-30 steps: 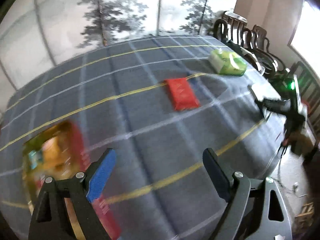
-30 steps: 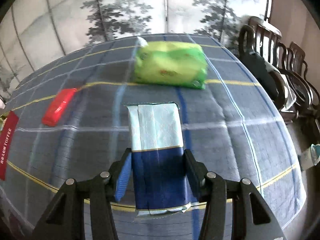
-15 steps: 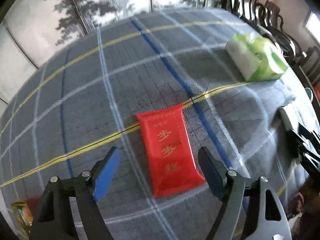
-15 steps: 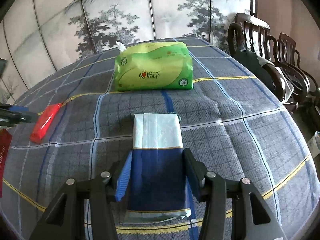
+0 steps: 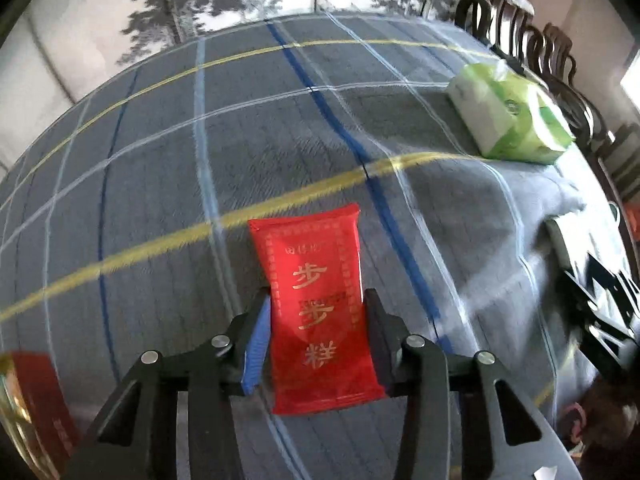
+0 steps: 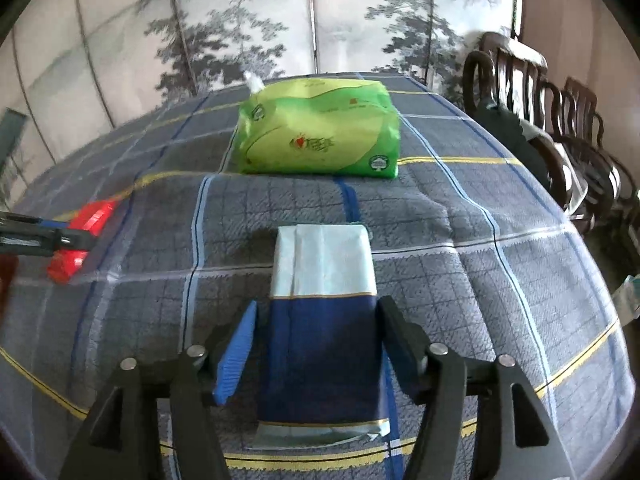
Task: Organize snacks
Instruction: 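Carry the red packet over the gold tin with the left gripper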
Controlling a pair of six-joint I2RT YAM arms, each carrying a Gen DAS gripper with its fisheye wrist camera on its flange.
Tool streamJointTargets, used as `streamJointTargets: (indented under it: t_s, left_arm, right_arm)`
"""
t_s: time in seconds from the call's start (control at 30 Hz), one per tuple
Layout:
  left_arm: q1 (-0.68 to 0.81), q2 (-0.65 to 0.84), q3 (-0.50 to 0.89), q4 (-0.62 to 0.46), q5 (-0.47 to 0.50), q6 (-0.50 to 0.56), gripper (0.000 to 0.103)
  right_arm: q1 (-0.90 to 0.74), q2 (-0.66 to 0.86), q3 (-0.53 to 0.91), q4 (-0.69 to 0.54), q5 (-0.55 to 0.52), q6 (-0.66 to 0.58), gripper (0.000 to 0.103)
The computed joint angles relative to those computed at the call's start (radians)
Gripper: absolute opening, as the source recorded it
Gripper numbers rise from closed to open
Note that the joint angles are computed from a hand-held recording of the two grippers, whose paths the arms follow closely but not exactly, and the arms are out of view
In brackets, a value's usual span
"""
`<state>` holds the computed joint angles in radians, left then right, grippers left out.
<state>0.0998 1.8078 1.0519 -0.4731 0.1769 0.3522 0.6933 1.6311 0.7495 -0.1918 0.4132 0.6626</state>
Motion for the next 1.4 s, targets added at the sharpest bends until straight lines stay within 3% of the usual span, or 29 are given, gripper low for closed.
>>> streamJointTargets:
  t_s: [0.07,0.1,0.37,0.53,0.93,1.4]
  left_arm:
    - [0.031,-0.078,-0.070,0.005,0.024,0.014,0.040]
    - [0.058,-0.126,-0.105,-0.004,0.047,0.025,0.040]
    - [0.268,-0.360,-0.165,-0.184,0.183,0.130,0.040]
    - [0.441,-0.437,-0.136,-0.305,0.267,0.226,0.040]
    - [0.799,-0.375,-0.027,-0.468,0.366,0.453,0.040]
    - [1.003,-0.277,0.025,-0.344,0.380,0.506,0.040]
  right_arm:
    - [0.006,0.003,0.004,-0.003,0.003,-0.004,0.062]
    - [0.004,-0.008,-0.008,0.010,-0.003,-0.009,0.050]
    - [0.014,-0.140,-0.095,0.091,-0.094,0.017,0.050]
    - [0.126,-0.106,0.005,0.098,-0.088,0.084,0.050]
    - [0.203,0.151,0.170,0.149,-0.006,0.217,0.050]
    - [0.220,0.177,0.187,0.134,0.063,0.235,0.050]
